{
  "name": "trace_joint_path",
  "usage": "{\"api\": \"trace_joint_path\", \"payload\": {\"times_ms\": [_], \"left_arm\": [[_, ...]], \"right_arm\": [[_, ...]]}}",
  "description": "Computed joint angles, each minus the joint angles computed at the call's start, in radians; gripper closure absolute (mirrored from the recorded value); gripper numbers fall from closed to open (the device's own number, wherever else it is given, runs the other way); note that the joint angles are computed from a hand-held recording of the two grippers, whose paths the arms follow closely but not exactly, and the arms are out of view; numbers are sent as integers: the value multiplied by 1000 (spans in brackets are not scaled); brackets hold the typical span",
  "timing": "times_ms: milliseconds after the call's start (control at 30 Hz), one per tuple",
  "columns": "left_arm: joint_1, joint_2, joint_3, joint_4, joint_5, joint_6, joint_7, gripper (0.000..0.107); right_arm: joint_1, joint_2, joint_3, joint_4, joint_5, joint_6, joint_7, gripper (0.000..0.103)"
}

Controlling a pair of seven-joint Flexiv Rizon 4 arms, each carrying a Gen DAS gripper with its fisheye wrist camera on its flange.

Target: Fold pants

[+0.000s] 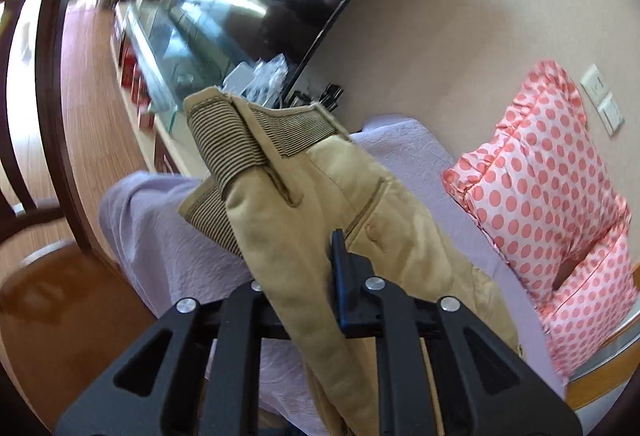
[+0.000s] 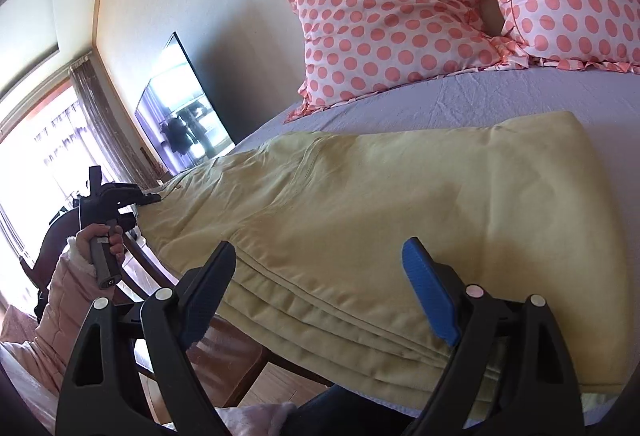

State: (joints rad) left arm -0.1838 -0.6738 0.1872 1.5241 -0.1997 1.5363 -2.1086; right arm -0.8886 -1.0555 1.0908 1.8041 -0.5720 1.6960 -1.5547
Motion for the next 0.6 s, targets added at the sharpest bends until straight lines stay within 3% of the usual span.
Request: {"api": "trace_joint_path", "payload": {"times_ms": [67,167,233,300,367,433,467,533,567,600], "left_arm": [[-85,-9,54,-56,-56,3,131,97],[-103,-18,-3,-201,124,-70,154,97],[-134,-48,-56,-292,183,-91,255,97],[-114,-83,-208,-348,233,-83,407,96],[-106,-124,-371,-356,148,-87,667,96],[-91,-189,-521,-411,159,-188,816,96],[-103,-223,-556,-444,167,-257,874,96],[-157,-281,-541,-513,162,-386,948,97],[-197,-290,-492,-511,150,-381,965,97],[-218,-291,-461,-494,202,-310,940,97]], "right_arm": [[-21,-13,12,3,0,28,3,16],[-75,-57,53,4,-36,60,22,16],[-73,-15,3,11,-19,133,62,15],[-69,23,-48,12,9,189,109,13],[-95,22,-57,9,19,213,164,11],[-119,18,-64,0,31,214,228,10],[-133,14,-64,-3,29,210,256,10],[-163,-7,-52,-13,6,185,304,10],[-183,-26,-35,-18,-17,166,323,10],[-199,-43,-21,-22,-40,151,339,10]]}}
